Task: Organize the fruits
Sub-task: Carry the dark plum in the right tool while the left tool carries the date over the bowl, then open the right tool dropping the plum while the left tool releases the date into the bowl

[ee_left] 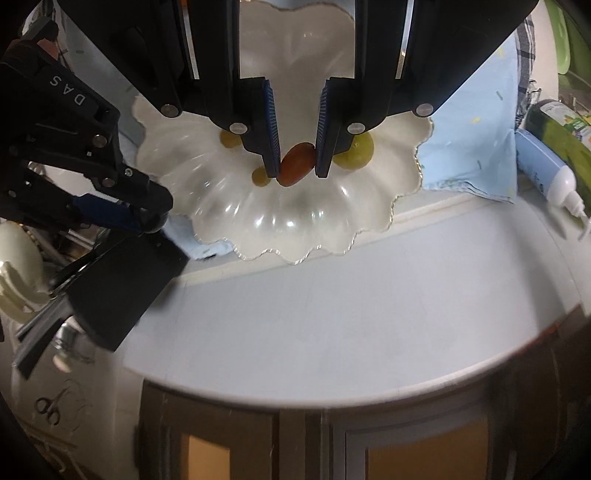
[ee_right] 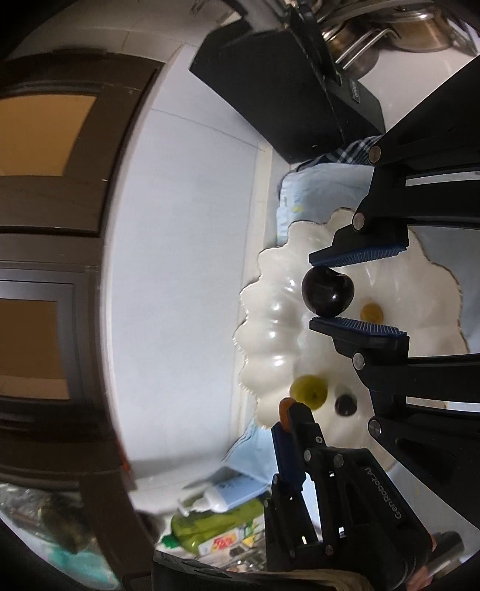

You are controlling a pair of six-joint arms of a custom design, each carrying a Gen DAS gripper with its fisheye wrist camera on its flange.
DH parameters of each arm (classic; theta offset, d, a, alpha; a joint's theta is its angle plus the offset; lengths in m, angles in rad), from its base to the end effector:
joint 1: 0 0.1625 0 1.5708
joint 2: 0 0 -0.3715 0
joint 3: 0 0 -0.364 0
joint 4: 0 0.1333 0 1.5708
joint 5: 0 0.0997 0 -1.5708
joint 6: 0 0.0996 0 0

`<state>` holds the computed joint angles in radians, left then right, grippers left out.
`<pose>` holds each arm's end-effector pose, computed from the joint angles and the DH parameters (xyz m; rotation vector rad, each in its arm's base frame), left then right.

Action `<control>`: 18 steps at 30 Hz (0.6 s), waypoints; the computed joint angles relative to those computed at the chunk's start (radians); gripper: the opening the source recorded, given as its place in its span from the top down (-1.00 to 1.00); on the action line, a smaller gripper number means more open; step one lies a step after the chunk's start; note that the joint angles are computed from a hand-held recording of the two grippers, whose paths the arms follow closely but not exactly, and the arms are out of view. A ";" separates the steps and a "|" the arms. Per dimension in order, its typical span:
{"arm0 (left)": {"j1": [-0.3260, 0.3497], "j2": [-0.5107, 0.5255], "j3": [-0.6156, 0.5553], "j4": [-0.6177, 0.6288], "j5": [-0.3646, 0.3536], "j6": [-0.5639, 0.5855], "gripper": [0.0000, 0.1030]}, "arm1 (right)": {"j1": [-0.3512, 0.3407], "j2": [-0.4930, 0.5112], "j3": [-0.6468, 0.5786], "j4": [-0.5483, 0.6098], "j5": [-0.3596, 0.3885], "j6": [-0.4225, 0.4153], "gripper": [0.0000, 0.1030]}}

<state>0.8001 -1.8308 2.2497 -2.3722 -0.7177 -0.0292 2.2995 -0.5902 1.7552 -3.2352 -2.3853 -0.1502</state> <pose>-0.0971 -0.3991 0.3499 0.6628 2.2793 -0.8401 0.4267 -0.3867 0.0226 0.7685 -2.2444 0.8665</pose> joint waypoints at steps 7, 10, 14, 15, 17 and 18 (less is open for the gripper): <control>0.067 0.089 -0.038 -0.018 -0.013 0.022 0.61 | -0.050 0.045 -0.065 0.069 0.014 0.013 0.43; 0.090 0.122 -0.054 -0.023 -0.015 0.037 0.61 | -0.068 0.053 -0.084 0.110 0.029 0.031 0.43; 0.114 0.160 -0.079 -0.015 -0.019 0.045 0.61 | -0.093 0.061 -0.103 0.164 0.045 0.054 0.43; 0.118 0.167 -0.083 -0.012 -0.017 0.045 0.61 | -0.099 0.061 -0.105 0.175 0.051 0.061 0.43; 0.123 0.177 -0.089 -0.008 -0.019 0.049 0.61 | -0.110 0.061 -0.108 0.196 0.062 0.074 0.43; 0.127 0.183 -0.094 0.000 -0.022 0.047 0.60 | -0.115 0.061 -0.108 0.205 0.066 0.079 0.43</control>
<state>0.9268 -1.6476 2.1558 -2.3725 -0.7395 0.0183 2.1850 -0.5296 1.6471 -3.0305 -2.3191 -0.0707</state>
